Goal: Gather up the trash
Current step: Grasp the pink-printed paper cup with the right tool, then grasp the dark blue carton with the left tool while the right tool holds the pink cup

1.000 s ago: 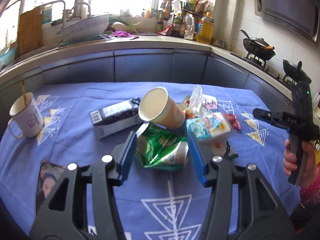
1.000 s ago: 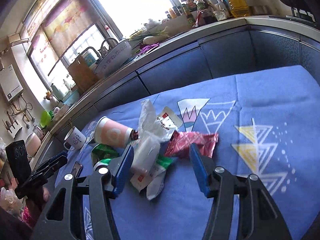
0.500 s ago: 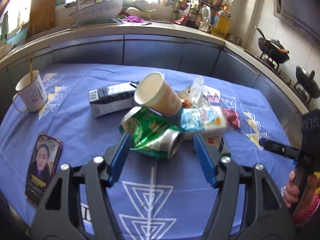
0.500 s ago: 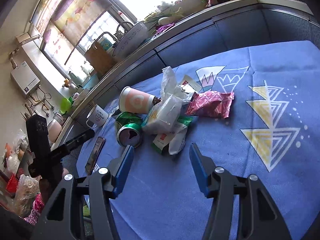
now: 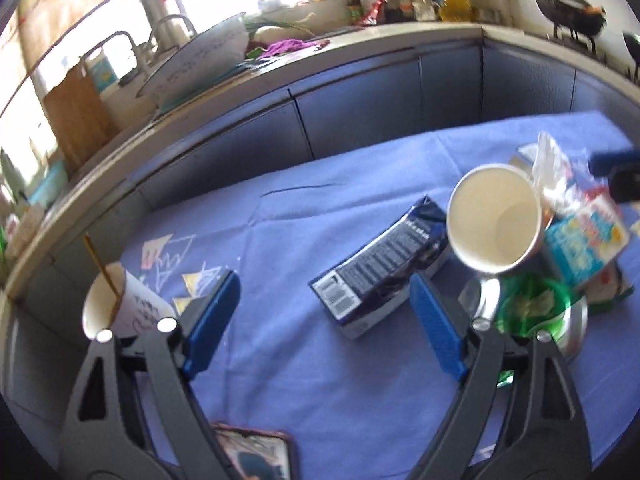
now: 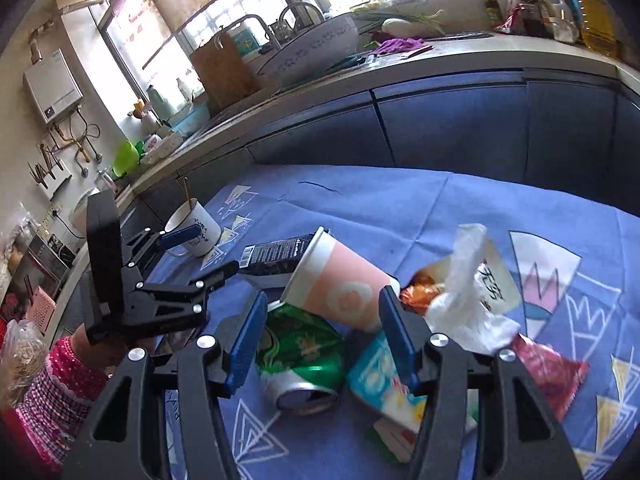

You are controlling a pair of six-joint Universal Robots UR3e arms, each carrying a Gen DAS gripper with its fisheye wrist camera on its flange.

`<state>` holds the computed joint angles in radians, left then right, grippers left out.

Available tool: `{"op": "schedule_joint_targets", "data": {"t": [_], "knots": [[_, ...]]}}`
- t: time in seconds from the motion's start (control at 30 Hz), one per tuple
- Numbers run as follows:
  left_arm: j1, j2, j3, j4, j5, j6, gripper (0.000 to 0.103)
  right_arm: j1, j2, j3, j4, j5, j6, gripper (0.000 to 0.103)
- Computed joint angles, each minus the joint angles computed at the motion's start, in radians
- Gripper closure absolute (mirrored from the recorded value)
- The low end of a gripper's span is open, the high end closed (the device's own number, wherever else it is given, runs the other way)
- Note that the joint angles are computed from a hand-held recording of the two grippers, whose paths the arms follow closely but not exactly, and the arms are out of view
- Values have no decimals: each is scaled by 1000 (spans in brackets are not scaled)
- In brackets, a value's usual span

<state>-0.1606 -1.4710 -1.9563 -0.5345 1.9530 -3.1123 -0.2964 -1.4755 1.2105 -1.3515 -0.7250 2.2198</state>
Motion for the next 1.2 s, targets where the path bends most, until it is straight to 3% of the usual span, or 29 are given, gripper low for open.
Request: {"op": "schedule_joint_targets", "data": {"t": [0.1,0.2,0.27,0.33,0.4,0.5,0.57,0.63,0.73,0.77,0.8,0.9,0.97,1.07,1.17,1.2], "knots": [[67,-16,-14,22,-76,130,20,131,115,-71,-142,-91,154,44],[92,-57,-14,52,-122,232,20,198,179,-115,-201,-173,216,45],[93,-101,-1,55,-128,267,20,180,176,-120,-178,-160,204,54],[97,-131,1,56,-147,288,35,135,154,-116,-122,-122,170,81],[90,-131,-40,139,-143,295,46,100,125,-102,-101,-112,153,95],[134,-67,-53,107,-235,243,50,33,86,-72,-53,-72,117,100],[114,-51,-41,109,-197,201,52,-31,56,-59,6,-21,77,100],[101,-12,-11,59,-176,144,53,-130,22,-69,141,49,-12,100],[43,47,67,-25,-156,55,56,-335,-13,-146,474,137,-255,100],[8,55,102,-48,-152,28,99,-410,-13,-187,602,150,-350,100],[-27,56,153,-81,-160,-16,102,-486,-10,-229,722,156,-445,100],[-170,-16,304,-81,-143,-132,102,-733,17,-325,974,140,-680,100],[-277,-128,436,-75,-81,-176,102,-847,71,-392,1038,112,-732,100],[-363,-263,596,-85,-62,-224,102,-968,157,-485,1081,77,-771,100],[-394,-348,739,-238,0,-263,101,-1051,210,-540,1125,54,-823,100],[-387,-356,767,-305,14,-281,94,-1065,216,-539,1132,49,-836,100]]}}
